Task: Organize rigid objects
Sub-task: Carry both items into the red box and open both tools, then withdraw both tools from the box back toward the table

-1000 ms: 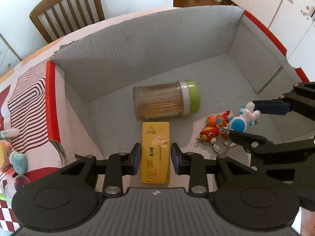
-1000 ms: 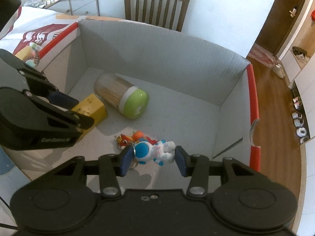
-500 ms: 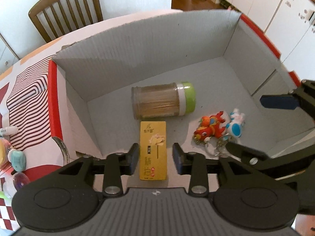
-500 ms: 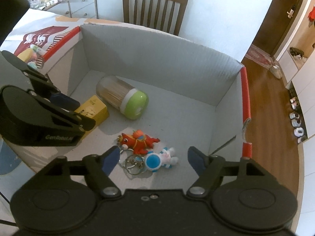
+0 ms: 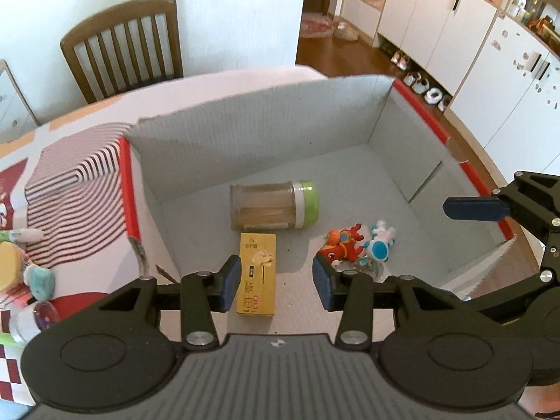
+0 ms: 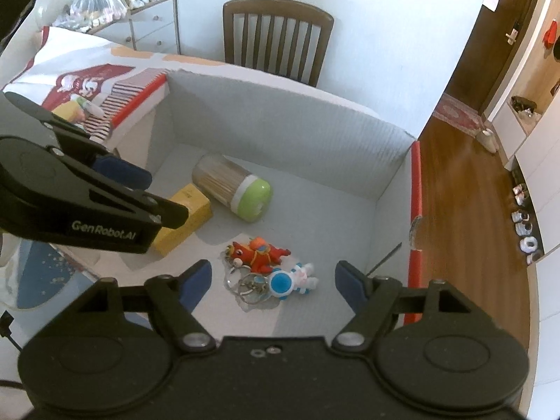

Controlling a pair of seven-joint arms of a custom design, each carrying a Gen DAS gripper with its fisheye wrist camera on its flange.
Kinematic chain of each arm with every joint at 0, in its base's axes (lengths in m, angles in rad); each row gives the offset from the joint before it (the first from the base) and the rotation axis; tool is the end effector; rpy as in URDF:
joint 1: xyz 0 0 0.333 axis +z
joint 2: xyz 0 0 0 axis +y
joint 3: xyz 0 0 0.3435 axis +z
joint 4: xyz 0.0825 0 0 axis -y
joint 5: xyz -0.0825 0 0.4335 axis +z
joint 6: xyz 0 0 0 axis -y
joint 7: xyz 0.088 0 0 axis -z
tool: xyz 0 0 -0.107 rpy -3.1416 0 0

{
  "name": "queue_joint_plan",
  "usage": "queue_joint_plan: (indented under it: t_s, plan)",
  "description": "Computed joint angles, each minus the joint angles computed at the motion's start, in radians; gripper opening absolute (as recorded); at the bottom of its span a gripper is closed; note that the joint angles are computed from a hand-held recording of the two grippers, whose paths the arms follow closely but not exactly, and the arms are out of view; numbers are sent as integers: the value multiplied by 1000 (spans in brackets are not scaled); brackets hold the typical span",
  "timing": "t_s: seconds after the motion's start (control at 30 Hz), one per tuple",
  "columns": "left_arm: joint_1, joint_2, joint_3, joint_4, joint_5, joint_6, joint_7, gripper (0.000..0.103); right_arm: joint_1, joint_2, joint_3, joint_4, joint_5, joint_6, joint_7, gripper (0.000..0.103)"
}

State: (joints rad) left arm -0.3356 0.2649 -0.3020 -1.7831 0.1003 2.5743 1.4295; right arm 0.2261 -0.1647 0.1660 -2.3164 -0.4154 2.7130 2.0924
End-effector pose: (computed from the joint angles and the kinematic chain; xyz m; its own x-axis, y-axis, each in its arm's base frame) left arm 0.5890 -0.4155 0.4767 -0.5228 -0.8503 0.0607 -0.7485 0.4238 -0.5100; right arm 0.5137 0.2306 0.4685 0.1774 -0.9803 0.0864 -0.7945 -0.1945 -0.5753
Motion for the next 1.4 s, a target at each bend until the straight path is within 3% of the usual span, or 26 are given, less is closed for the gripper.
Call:
queue_joint_plan:
  t_s: [0.53, 0.57, 0.63, 0.73, 1.03, 1.13, 1.4]
  plan:
    - [35, -211, 1, -217, -154, 195, 94, 44, -35, -119, 69, -60, 42, 64, 88, 84]
    - [35, -223, 4, -231, -171, 206, 106, 45, -40, -123, 78, -60, 38, 66, 99, 84]
    - [34, -248, 12, -260, -205, 229, 131, 58, -47, -129, 94, -59, 29, 67, 124, 85]
    - [26, -291, 28, -304, -302, 258, 209, 60, -60, -138, 123, -58, 6, 70, 183, 86]
    - [-30, -419, 122, -449, -466, 328, 382, 60, -100, -160, 225, -63, -117, 128, 401, 94]
    - [-65, -460, 176, -494, -529, 347, 464, 68, -118, -157, 266, -55, -174, 146, 490, 98]
    - [-127, -549, 310, -591, -635, 362, 641, 75, -132, -81, 354, 33, -381, 131, 762, 103]
